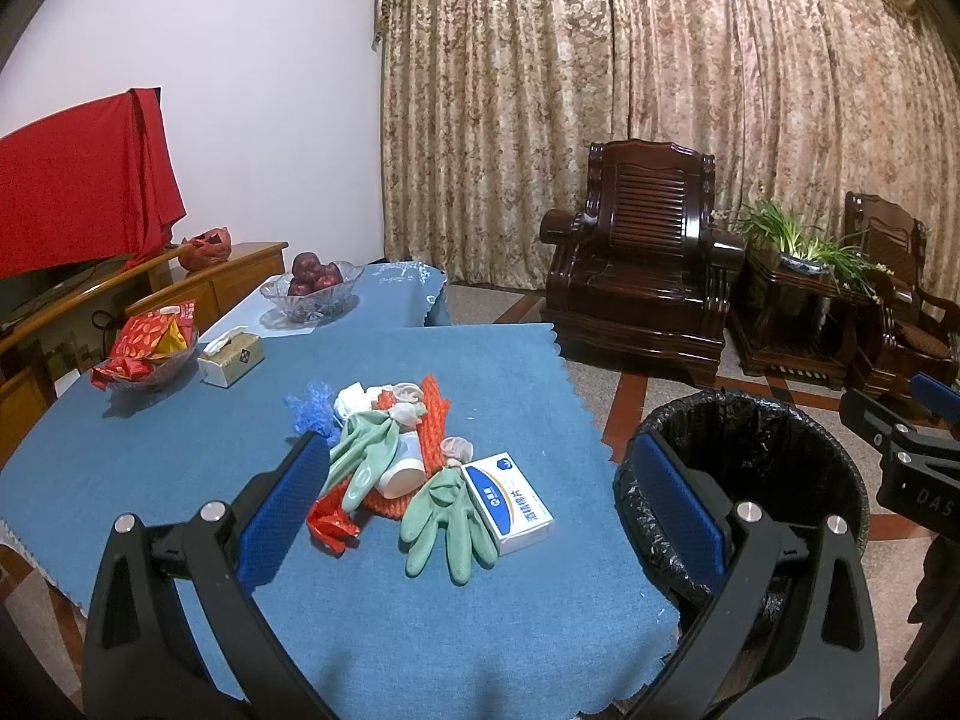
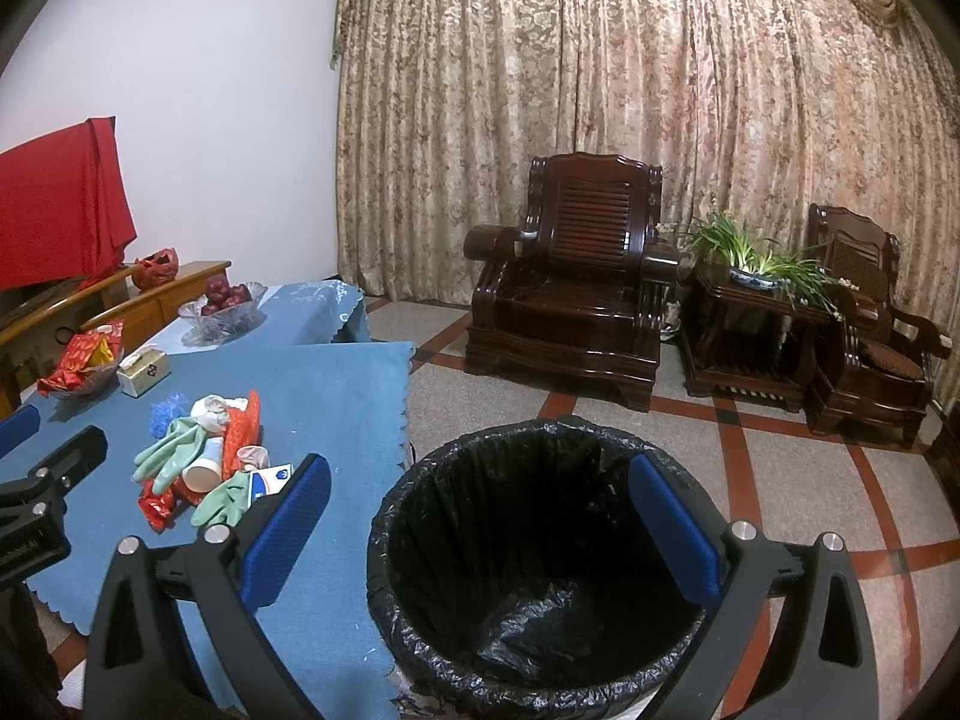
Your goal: Collect trash
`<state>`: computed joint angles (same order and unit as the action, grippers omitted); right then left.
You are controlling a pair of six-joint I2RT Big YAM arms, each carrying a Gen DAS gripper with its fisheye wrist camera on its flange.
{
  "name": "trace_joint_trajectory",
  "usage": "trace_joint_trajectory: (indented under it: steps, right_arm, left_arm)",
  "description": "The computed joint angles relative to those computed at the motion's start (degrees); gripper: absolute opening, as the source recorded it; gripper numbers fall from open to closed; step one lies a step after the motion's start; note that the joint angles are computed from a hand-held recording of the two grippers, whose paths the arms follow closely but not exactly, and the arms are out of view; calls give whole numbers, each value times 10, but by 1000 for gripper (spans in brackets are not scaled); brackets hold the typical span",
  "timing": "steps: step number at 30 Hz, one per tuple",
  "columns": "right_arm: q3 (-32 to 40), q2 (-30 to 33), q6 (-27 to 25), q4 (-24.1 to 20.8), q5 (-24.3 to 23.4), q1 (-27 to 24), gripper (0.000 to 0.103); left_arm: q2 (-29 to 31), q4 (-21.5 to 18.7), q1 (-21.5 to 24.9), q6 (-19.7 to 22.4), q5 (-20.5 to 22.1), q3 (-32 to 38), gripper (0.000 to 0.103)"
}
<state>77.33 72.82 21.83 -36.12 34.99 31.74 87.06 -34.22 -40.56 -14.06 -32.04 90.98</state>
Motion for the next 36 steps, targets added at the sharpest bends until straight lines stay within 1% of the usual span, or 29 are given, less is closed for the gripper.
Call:
trace_joint_trajectory:
  steps: [26,34,35,36]
  right_arm:
    - [0,2,2,-1,-1,0,97]
    - [8,3,4,-9,-1,1,97]
    - [-5,3,2,4,-3,-2,97]
    - [-6,3,2,6,-3,-1,97]
  left_arm:
    - [0,-2,1,-2,2,0,98]
    - [0,-3,1,-3,3,1,98]
    - [0,-3,1,-3,3,0,98]
    - [0,-3,1,-3,3,1,98]
